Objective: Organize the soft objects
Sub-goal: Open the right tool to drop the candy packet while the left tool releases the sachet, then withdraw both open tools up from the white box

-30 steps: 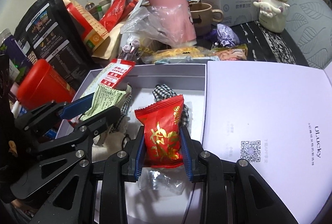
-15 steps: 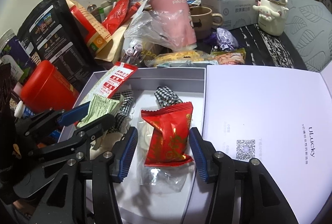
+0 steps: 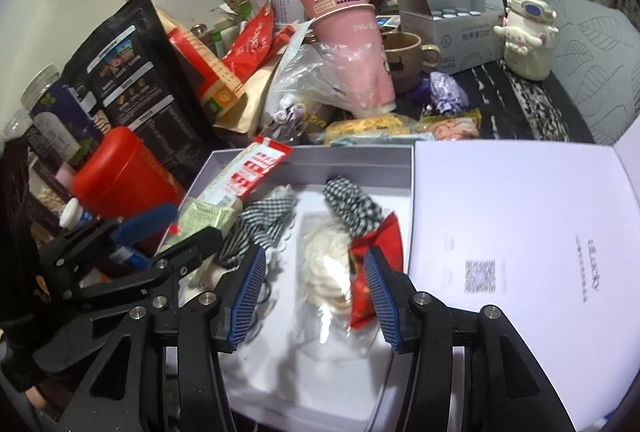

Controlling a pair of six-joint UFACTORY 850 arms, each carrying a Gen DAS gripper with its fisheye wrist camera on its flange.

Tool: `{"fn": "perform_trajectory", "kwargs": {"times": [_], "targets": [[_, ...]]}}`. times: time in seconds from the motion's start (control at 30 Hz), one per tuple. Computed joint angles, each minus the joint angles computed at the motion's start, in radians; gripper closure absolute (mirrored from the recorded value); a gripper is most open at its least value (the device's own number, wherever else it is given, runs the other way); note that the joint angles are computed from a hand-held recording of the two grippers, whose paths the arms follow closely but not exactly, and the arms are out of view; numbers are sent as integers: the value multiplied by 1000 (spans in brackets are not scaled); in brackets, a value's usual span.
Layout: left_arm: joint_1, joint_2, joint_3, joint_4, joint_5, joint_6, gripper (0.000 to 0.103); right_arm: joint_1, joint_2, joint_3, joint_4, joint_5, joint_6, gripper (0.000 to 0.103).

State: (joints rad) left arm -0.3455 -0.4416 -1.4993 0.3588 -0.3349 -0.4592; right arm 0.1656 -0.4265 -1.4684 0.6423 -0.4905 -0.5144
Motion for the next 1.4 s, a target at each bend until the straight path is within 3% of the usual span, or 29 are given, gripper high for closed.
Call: {"fn": "perform_trajectory", "kwargs": {"times": [0.07,0.33,0.93,1.17,1.3,1.4], "targets": [[-5,17,16,75,6,-69,37,3,18,20,-6,13,6,52],[-11,92,80,102,32,-112,37,8,102,89,36,42,-32,52],[-33,324,239,374,69,-375,37,56,329,233,70,148,-84,50],[-45,420,300,482,71,-480,37,97,435,303,-53,242,6,44],[-52,478,342,563,70,-567,23,118,491,334,-141,268,86,38],[-54,517,371,593,78,-598,22,136,536,364,-250,289,181,34]]}}
